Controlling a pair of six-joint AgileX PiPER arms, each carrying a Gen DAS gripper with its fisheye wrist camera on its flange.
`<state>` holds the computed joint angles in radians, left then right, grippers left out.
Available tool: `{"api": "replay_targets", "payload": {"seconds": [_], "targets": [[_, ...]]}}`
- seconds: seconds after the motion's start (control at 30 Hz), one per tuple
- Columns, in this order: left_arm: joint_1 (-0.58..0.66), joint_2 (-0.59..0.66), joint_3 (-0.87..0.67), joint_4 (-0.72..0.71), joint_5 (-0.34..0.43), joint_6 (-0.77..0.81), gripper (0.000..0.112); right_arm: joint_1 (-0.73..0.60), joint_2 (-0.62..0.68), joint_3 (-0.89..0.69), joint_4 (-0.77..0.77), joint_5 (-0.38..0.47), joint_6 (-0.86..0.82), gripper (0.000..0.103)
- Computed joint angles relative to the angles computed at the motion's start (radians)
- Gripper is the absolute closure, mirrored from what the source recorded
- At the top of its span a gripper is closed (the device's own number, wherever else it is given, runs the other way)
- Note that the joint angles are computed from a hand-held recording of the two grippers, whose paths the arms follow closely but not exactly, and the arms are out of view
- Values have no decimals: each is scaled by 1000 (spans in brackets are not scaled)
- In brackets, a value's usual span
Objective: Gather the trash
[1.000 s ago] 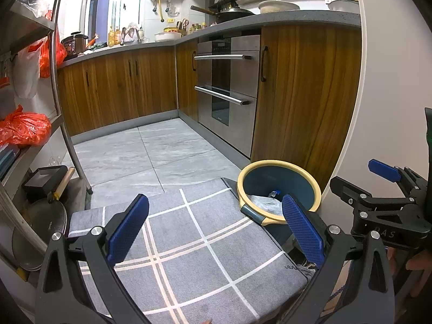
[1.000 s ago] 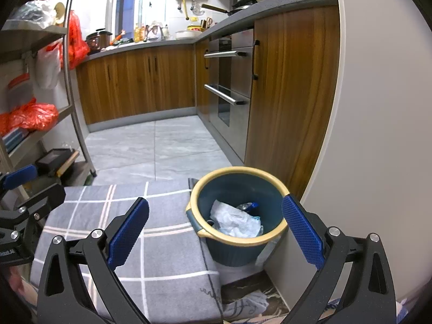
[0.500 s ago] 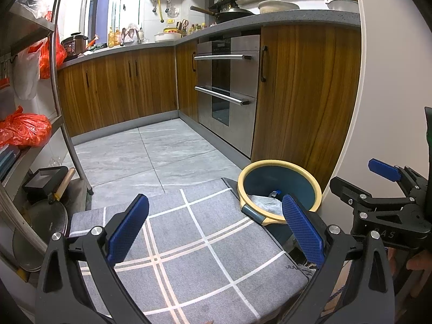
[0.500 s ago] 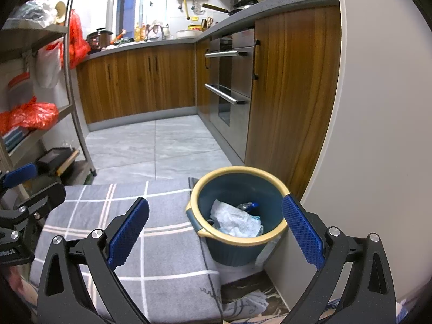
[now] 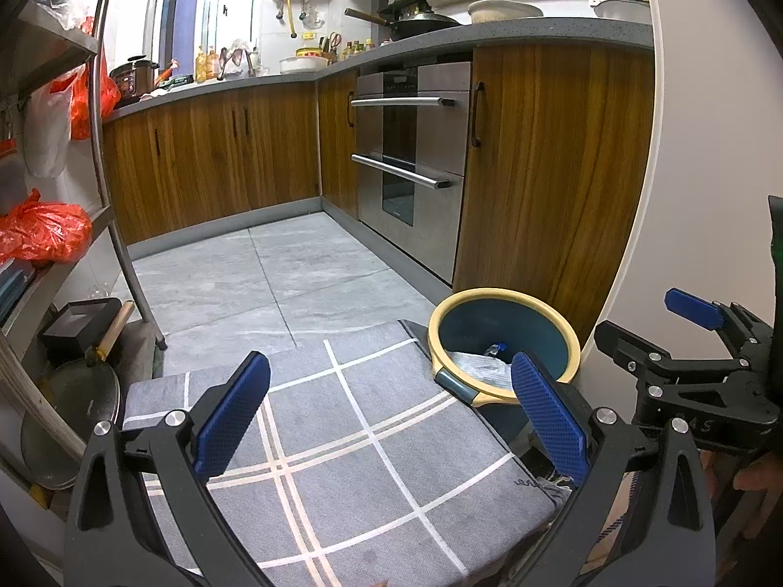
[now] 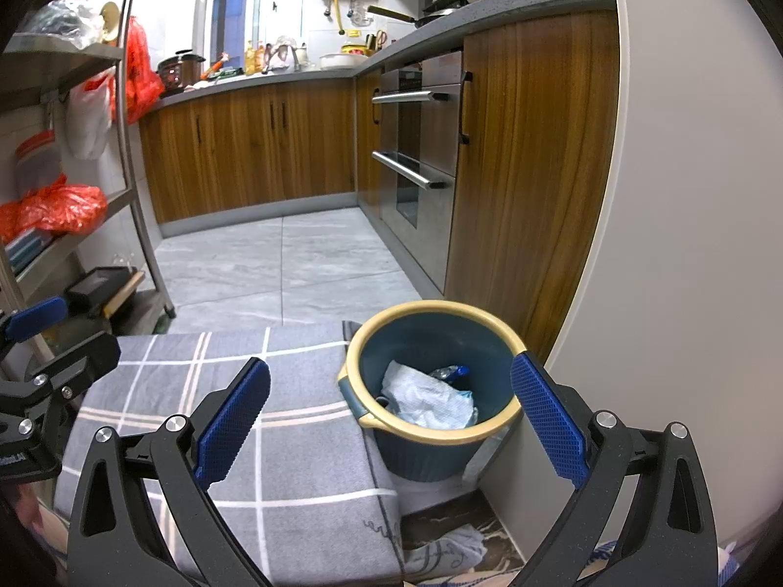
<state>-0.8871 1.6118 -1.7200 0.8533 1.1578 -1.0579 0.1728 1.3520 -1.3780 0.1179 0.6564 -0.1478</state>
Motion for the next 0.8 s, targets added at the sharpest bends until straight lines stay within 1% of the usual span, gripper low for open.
{"api": "replay_targets", "payload": {"seconds": [0.13, 0.23, 0.43, 0.63, 0.8], "targets": [[-1, -9, 10, 1, 8, -6, 15, 2, 0, 0, -3, 1, 4, 5], [-5, 6, -10, 6, 39, -1, 15, 6, -3, 1, -9, 5, 10, 5], [-21, 9, -6, 37, 31, 3, 15, 4, -3, 2, -4, 5, 4, 5], [-14, -16, 27, 25, -26, 20, 15, 2, -4, 8, 1, 1, -2, 5], [-1, -24, 34, -5, -46, 29, 15, 0, -3, 6, 4, 1, -6, 5]]}}
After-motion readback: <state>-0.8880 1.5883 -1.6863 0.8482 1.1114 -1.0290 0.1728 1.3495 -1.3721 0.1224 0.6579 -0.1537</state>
